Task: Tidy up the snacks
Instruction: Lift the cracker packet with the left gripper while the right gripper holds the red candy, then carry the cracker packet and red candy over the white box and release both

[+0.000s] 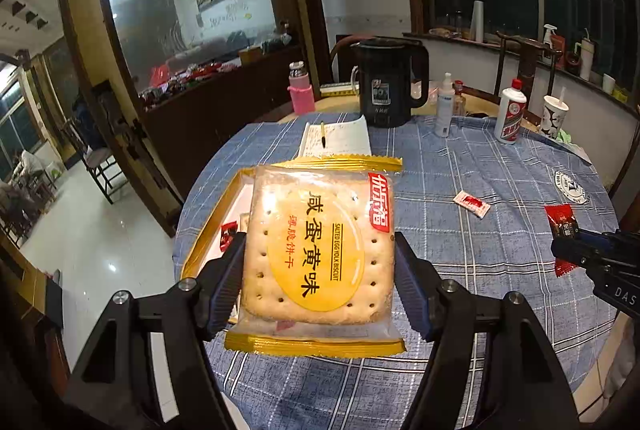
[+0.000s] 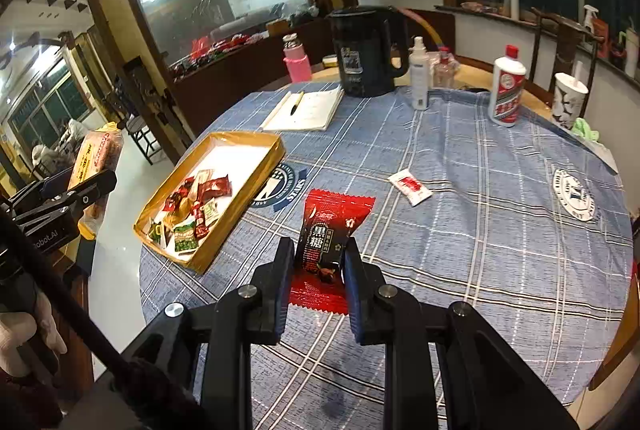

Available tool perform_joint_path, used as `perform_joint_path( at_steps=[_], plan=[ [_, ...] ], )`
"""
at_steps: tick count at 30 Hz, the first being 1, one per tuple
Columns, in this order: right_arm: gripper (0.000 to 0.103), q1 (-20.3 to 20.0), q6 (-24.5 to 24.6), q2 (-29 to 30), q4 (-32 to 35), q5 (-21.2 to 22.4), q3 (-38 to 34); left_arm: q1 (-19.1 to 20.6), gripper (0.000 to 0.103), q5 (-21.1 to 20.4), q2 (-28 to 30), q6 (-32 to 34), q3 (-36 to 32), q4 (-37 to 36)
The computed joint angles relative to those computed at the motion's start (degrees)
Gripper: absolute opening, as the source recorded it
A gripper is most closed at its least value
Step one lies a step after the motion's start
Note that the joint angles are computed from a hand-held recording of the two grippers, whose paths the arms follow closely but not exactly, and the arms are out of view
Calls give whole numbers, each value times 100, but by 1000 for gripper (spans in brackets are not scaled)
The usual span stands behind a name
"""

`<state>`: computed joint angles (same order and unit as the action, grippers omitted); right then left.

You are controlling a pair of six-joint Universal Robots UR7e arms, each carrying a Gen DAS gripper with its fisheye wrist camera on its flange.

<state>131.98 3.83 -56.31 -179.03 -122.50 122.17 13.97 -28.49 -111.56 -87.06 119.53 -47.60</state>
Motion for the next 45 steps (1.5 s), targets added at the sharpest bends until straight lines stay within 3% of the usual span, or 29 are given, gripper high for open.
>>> perform_joint_path(
  at_steps=[8, 12, 18, 23, 28, 37, 45],
  plan=[
    [23, 199, -33, 582, 359, -32, -675, 609, 70, 263, -457, 782, -9, -547],
    [23, 269, -43, 990, 667, 44, -1170, 1259, 70, 409, -716, 1772, 46, -1482],
    [23, 297, 6, 1721, 1221, 261, -2065, 2416, 70, 373, -847, 3960, 282, -3767],
    [23, 188, 64, 2449, 1664, 670, -2910, 3587, 70, -159, -471, 5999, 434, -6080],
    [23, -21, 327, 3148, 2136, 1026, -3750, 4675, 70, -866, 159, 7210, 209, -7487],
    [23, -146, 703, 3973, 3006, 1069, -4900, 5514, 70, -1362, 1065, 8349, -384, -8547],
    [23, -145, 759, 4275, 3422, 833, -5316, 5953, 70, -1716, 1732, 8616, -899, -8736]
  ],
)
